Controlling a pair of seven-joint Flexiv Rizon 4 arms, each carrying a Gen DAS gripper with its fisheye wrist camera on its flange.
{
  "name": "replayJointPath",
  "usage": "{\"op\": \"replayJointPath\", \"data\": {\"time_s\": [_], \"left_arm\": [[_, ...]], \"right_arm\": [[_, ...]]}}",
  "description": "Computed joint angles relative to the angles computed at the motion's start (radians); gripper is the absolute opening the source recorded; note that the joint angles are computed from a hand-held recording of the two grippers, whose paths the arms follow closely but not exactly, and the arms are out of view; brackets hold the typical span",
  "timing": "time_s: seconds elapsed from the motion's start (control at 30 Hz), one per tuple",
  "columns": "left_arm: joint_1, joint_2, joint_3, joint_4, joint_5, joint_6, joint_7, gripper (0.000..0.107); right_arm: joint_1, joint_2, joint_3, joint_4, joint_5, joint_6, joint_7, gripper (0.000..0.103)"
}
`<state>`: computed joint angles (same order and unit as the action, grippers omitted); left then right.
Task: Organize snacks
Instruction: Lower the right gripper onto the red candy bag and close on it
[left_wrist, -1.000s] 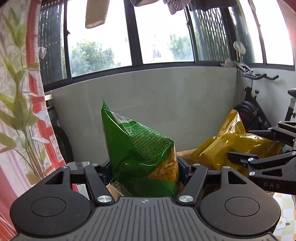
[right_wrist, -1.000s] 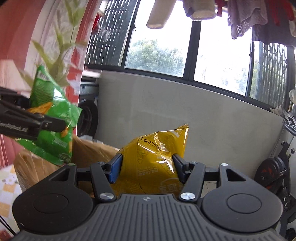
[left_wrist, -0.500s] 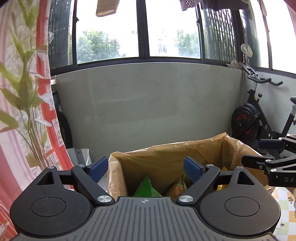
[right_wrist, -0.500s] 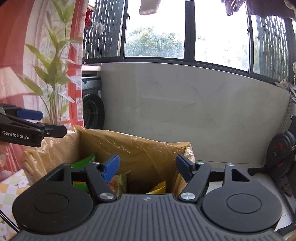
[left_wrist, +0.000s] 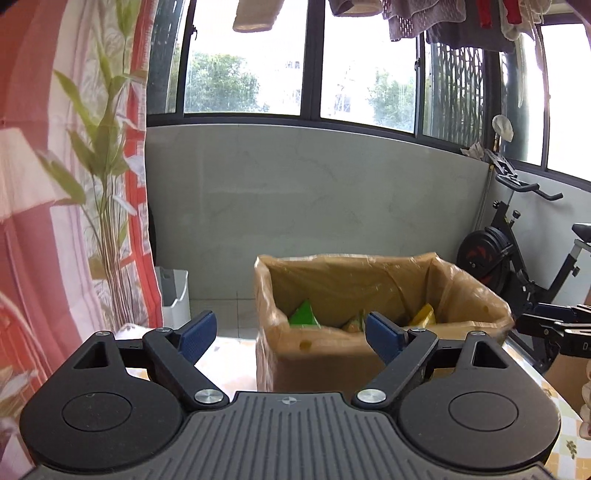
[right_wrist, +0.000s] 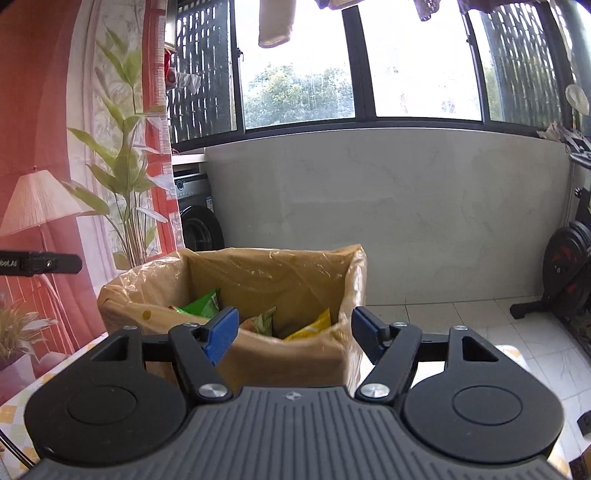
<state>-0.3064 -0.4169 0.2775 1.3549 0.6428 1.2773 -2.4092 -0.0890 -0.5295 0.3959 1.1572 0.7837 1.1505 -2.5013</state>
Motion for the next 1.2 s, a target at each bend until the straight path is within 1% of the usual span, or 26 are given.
{"op": "replayJointPath", "data": {"time_s": [0.1,0.17,0.23,0.3,0.37,0.4,0.5,0.57,0.67,0.73,0.87,1.0,1.1,1.2], "left_arm": [[-0.024,0.035,0.009,0.069,0.032,0.004,-0.02,0.089],[-0.034,0.056,0.014,0.112,0.062,0.005,-0.052,0.089],[-0.028,0.071,0.005,0.152,0.072,0.015,-0.083,0.089],[-0.033,0.082,0.008,0.186,0.096,0.017,-0.136,0.088],[-0.064,0.082,0.034,0.188,0.172,-0.002,-0.229,0.088],[-0.068,0.082,0.034,0.189,0.199,-0.013,-0.261,0.088],[-0.049,0.074,0.008,0.193,0.223,-0.016,-0.313,0.087],[-0.048,0.062,0.001,0.186,0.241,-0.026,-0.351,0.085],[-0.042,0.039,-0.008,0.175,0.258,-0.024,-0.384,0.084],[-0.037,0.025,-0.012,0.17,0.257,-0.02,-0.389,0.083],[-0.03,-0.002,-0.013,0.167,0.231,-0.011,-0.385,0.081],[-0.025,-0.024,-0.014,0.168,0.186,-0.001,-0.353,0.081],[-0.032,-0.036,-0.007,0.168,0.161,0.007,-0.326,0.081],[-0.041,-0.047,0.005,0.168,0.14,0.017,-0.311,0.081]], "right_arm": [[-0.02,0.034,0.009,0.07,0.033,0.026,-0.017,0.071],[-0.021,0.052,0.005,0.117,0.042,0.048,-0.025,0.071],[-0.024,0.062,-0.002,0.155,0.042,0.049,-0.034,0.071],[-0.016,0.066,-0.015,0.184,0.031,0.062,-0.032,0.071],[-0.009,0.063,-0.025,0.202,0.018,0.081,-0.029,0.071],[-0.008,0.059,-0.026,0.209,0.011,0.095,-0.035,0.071],[-0.01,0.041,-0.019,0.227,-0.016,0.134,-0.07,0.071],[-0.011,0.026,-0.019,0.23,-0.04,0.138,-0.055,0.071],[-0.007,-0.001,-0.024,0.237,-0.077,0.167,-0.016,0.07],[-0.004,-0.021,-0.033,0.243,-0.114,0.181,0.027,0.07],[-0.003,-0.06,-0.051,0.244,-0.192,0.175,0.139,0.07],[-0.027,-0.092,-0.026,0.229,-0.237,0.152,0.21,0.071],[-0.03,-0.113,-0.018,0.208,-0.26,0.131,0.273,0.071],[-0.019,-0.131,-0.031,0.182,-0.287,0.094,0.351,0.071]]}}
